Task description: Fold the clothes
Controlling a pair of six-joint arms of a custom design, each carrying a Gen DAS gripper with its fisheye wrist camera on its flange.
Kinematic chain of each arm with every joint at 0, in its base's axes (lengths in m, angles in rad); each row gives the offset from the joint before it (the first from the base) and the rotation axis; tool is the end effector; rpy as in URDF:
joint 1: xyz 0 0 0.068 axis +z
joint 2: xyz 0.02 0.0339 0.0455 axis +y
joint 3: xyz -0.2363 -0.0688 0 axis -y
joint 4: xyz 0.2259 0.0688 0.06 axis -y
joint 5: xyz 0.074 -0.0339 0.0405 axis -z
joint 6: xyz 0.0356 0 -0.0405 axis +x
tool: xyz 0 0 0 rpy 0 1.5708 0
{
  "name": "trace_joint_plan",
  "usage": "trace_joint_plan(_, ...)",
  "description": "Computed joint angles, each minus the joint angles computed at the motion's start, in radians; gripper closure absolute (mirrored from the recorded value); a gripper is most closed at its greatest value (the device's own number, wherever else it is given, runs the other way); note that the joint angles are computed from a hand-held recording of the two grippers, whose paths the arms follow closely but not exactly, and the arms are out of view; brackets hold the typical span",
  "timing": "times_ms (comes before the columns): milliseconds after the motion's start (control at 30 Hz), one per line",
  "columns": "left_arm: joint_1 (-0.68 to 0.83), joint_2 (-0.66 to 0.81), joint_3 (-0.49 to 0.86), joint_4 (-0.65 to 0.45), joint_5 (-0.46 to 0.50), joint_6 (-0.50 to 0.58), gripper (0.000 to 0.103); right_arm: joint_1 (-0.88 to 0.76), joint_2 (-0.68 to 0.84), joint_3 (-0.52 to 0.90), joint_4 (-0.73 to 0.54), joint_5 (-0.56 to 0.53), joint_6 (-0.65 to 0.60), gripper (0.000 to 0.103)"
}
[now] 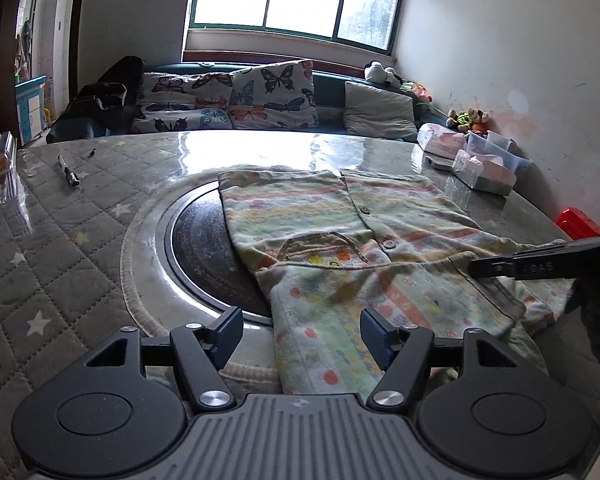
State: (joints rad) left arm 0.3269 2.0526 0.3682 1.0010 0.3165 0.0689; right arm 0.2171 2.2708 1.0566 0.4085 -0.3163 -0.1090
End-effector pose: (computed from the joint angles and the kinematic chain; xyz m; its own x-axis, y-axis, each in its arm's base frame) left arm 0.2376 0.0689 0.0236 -0.6019 -0.1350 -0.7871 -0.0352 0.9891 -0.1427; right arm 0.3706 0.0931 0.0257 -0.6550 -0.2504 -0.7129 -0.4893 0.8595 0.1477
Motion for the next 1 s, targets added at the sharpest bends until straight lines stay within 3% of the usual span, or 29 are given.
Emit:
trace_joint_plan(200,-0.033,0.008,0.049,-0.015,-0.039,0.008,0.035,0.017,-0.031,-0.03,0.067,0.063,-0.006,0.096)
trace_joint_plan(300,-0.049,0.037,0.087,-0.04,-0.068,0.01,0.035,0.022,0.01,0.025,0.004,0.091,-0.014,0.091)
trace_joint_plan(333,-0.053,0.041,0.096,-0.05,-0.076,0.009,0.035,0.022,0.017,0.028,-0.003,0.098,-0.027,0.086)
trace_joint_plan(367,-0.058,0.045,0.104,-0.059,-0.083,0.008,0.035,0.019,0.016,0.017,0.006,0.093,-0.035,0.069)
trace_joint_plan(433,-0.067,0.046,0.109,-0.066,-0.093,0.008,0.033,0.012,-0.005,-0.016,0.034,0.076,-0.04,0.047)
trace_joint_plan(500,-0.082,0.051,0.105,-0.054,-0.112,0.013,0.027,0.006,-0.039,-0.065,0.065,0.045,-0.057,0.046)
trace_joint_plan(567,-0.097,0.059,0.099,-0.038,-0.134,0.024,0.026,0.001,-0.065,-0.106,0.089,0.012,-0.075,0.036)
trace_joint_plan(767,-0.115,0.091,0.099,-0.033,-0.173,0.031,0.02,0.0,-0.078,-0.173,0.112,-0.046,-0.123,0.035)
trace_joint_plan(1000,-0.127,0.12,0.104,-0.036,-0.233,0.022,0.006,0.007,-0.061,-0.185,0.11,-0.018,-0.145,0.034)
